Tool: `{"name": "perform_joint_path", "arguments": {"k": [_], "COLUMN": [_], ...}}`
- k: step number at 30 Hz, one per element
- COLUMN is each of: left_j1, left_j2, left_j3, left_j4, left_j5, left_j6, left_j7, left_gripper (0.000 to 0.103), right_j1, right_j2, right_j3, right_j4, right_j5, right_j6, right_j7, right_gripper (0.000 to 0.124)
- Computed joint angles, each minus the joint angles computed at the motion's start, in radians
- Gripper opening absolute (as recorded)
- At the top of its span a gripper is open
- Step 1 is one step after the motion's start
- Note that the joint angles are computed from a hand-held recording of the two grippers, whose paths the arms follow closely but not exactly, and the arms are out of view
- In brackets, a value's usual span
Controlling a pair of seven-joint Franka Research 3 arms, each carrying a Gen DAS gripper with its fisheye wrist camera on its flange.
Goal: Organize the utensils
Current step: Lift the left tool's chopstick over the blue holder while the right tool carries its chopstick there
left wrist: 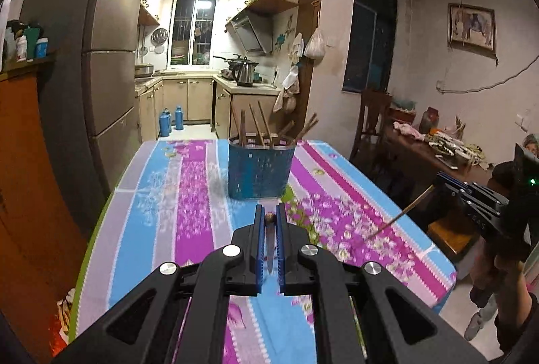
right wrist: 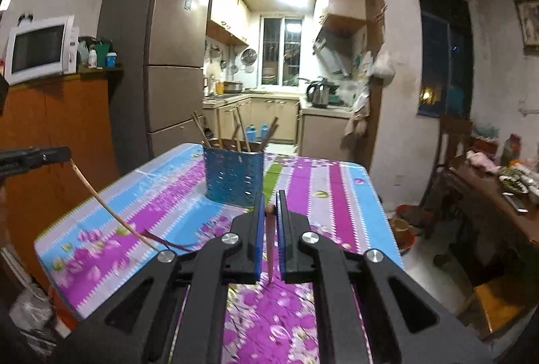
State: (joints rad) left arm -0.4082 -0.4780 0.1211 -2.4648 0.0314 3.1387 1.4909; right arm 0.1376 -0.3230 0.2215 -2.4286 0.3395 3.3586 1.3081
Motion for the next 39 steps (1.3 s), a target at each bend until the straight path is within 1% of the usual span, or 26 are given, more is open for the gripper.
{"name": "perform_joint_path", "arguments": {"k": [2, 3, 4, 5, 7, 8, 10, 12, 15, 16, 18, 20, 23, 25, 29, 31, 33, 34, 35, 37, 39], "left_j1": [-0.058, -0.114, -0.138, -0.156, -0.155, -0.148, -0.116, -0.119, -0.097, -0.1, -0.075, -0.07, -0.02, 0.006, 0.069, 0.094, 0.113, 0.123, 0.134, 0.149, 0.173], "left_j2": [0.013, 0.023, 0.029, 0.037, 0.059, 0.069, 0.092, 0.113, 0.151, 0.166, 0.199, 0.236, 0.317, 0.368, 0.499, 0.565, 0.644, 0.669, 0.699, 0.777, 0.851], "left_j3": [0.05, 0.098, 0.117, 0.133, 0.13, 0.125, 0.093, 0.091, 0.07, 0.073, 0.056, 0.057, 0.027, 0.012, -0.028, -0.044, -0.055, -0.064, -0.074, -0.086, -0.111], "left_j4": [0.036, 0.067, 0.086, 0.108, 0.156, 0.173, 0.211, 0.252, 0.312, 0.34, 0.394, 0.458, 0.588, 0.668, 0.868, 0.96, 1.076, 1.113, 1.157, 1.271, 1.383], "left_j5": [-0.024, -0.058, -0.085, -0.111, -0.138, -0.147, -0.151, -0.184, -0.221, -0.245, -0.268, -0.315, -0.322, -0.335, -0.303, -0.236, -0.187, -0.171, -0.161, -0.121, -0.113], "left_j6": [-0.029, -0.062, -0.086, -0.112, -0.157, -0.166, -0.169, -0.177, -0.169, -0.175, -0.182, -0.202, -0.231, -0.254, -0.307, -0.325, -0.365, -0.377, -0.393, -0.435, -0.489], "left_j7": [0.028, 0.056, 0.077, 0.097, 0.124, 0.139, 0.152, 0.191, 0.231, 0.253, 0.269, 0.307, 0.303, 0.306, 0.267, 0.211, 0.173, 0.163, 0.159, 0.133, 0.123], "left_gripper": [0.007, 0.007, 0.008, 0.007, 0.007, 0.007, 0.007, 0.007, 0.008, 0.008, 0.008, 0.008, 0.008, 0.008, 0.008, 0.008, 0.008, 0.008, 0.008, 0.008, 0.007], "right_j1": [0.04, 0.05, 0.046, 0.057, 0.091, 0.094, 0.098, 0.116, 0.13, 0.125, 0.111, 0.107, 0.085, 0.068, 0.07, 0.086, 0.106, 0.12, 0.132, 0.147, 0.168], "right_j2": [0.012, 0.017, 0.019, 0.021, 0.022, 0.024, 0.031, 0.043, 0.065, 0.077, 0.097, 0.122, 0.156, 0.199, 0.304, 0.361, 0.43, 0.473, 0.496, 0.584, 0.665], "right_j3": [-0.046, -0.061, -0.06, -0.073, -0.107, -0.108, -0.112, -0.129, -0.143, -0.141, -0.136, -0.136, -0.123, -0.112, -0.125, -0.142, -0.165, -0.18, -0.194, -0.212, -0.24], "right_j4": [0.045, 0.07, 0.092, 0.112, 0.146, 0.156, 0.192, 0.223, 0.272, 0.295, 0.332, 0.383, 0.453, 0.53, 0.703, 0.792, 0.896, 0.959, 0.991, 1.116, 1.232], "right_j5": [-0.007, -0.012, -0.019, -0.024, -0.029, -0.036, -0.047, -0.042, -0.039, -0.045, -0.065, -0.078, -0.131, -0.185, -0.269, -0.299, -0.337, -0.361, -0.374, -0.377, -0.391], "right_j6": [-0.058, -0.096, -0.131, -0.166, -0.218, -0.228, -0.258, -0.282, -0.319, -0.335, -0.354, -0.373, -0.375, -0.373, -0.392, -0.415, -0.438, -0.451, -0.457, -0.497, -0.541], "right_j7": [0.004, 0.008, 0.019, 0.025, 0.025, 0.031, 0.043, 0.044, 0.042, 0.049, 0.063, 0.073, 0.113, 0.158, 0.238, 0.265, 0.301, 0.324, 0.336, 0.345, 0.363], "right_gripper": [0.005, 0.005, 0.005, 0.005, 0.005, 0.005, 0.005, 0.005, 0.005, 0.005, 0.005, 0.005, 0.005, 0.005, 0.005, 0.005, 0.005, 0.005, 0.005, 0.005, 0.005]}}
